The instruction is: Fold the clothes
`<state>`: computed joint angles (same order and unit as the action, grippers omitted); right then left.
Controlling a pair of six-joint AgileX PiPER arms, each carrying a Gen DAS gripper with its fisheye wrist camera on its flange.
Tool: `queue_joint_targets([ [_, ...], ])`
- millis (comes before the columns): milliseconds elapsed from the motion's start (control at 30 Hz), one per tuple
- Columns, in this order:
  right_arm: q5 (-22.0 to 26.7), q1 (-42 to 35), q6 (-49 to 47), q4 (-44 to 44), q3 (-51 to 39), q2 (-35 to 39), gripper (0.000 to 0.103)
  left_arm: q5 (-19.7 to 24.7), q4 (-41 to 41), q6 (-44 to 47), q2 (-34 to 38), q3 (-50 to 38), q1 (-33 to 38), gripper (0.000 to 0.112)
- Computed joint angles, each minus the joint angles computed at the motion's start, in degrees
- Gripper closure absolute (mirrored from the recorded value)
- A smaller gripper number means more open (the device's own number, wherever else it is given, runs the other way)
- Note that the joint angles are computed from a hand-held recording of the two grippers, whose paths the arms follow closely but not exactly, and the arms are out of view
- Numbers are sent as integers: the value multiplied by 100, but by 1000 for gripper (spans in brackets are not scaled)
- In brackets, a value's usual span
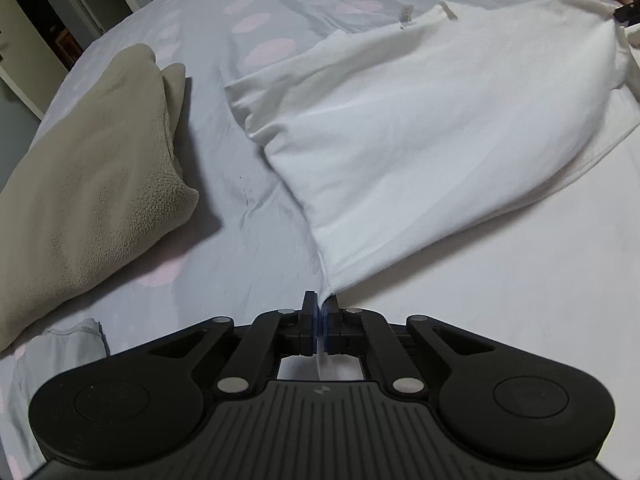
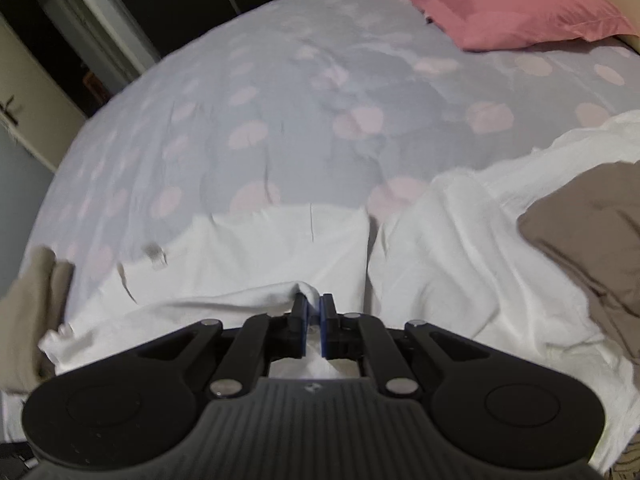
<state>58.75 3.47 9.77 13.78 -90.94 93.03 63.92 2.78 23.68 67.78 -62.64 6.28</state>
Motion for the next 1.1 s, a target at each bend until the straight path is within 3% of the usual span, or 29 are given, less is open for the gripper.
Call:
queue_joint_targets([
  [67,-202,163,101,-350,159,-17,88,84,81,-74,24,-51,-58,112],
  [133,-326,329,419,-887,225,-50,72,139,52,-69,23,-87,-33,111],
  [300,-397,36,84,-555,399,-202,72,195,-47,20,-41,-90,40,111],
  [500,119,-69,-915,281,720,-127,72,137,-119,34,-61,-78,66,111],
  [633,-3,137,-509,-195,998,-29,72,-45,-270,332,-266,2,42,106],
  [700,-171,26,-443,36,1166,-15,72,-199,-299,511,-411,93,-57,96],
  [800,-365,40,-365,122,1279,-16,72,-435,-169,702,-597,264,-321,95],
  [933,-540,199,-97,-148,1349,-79,88,-612,87,751,-646,463,-605,95],
  [1100,-360,122,-79,-115,1244,-136,91,-827,414,846,-767,757,-876,95],
])
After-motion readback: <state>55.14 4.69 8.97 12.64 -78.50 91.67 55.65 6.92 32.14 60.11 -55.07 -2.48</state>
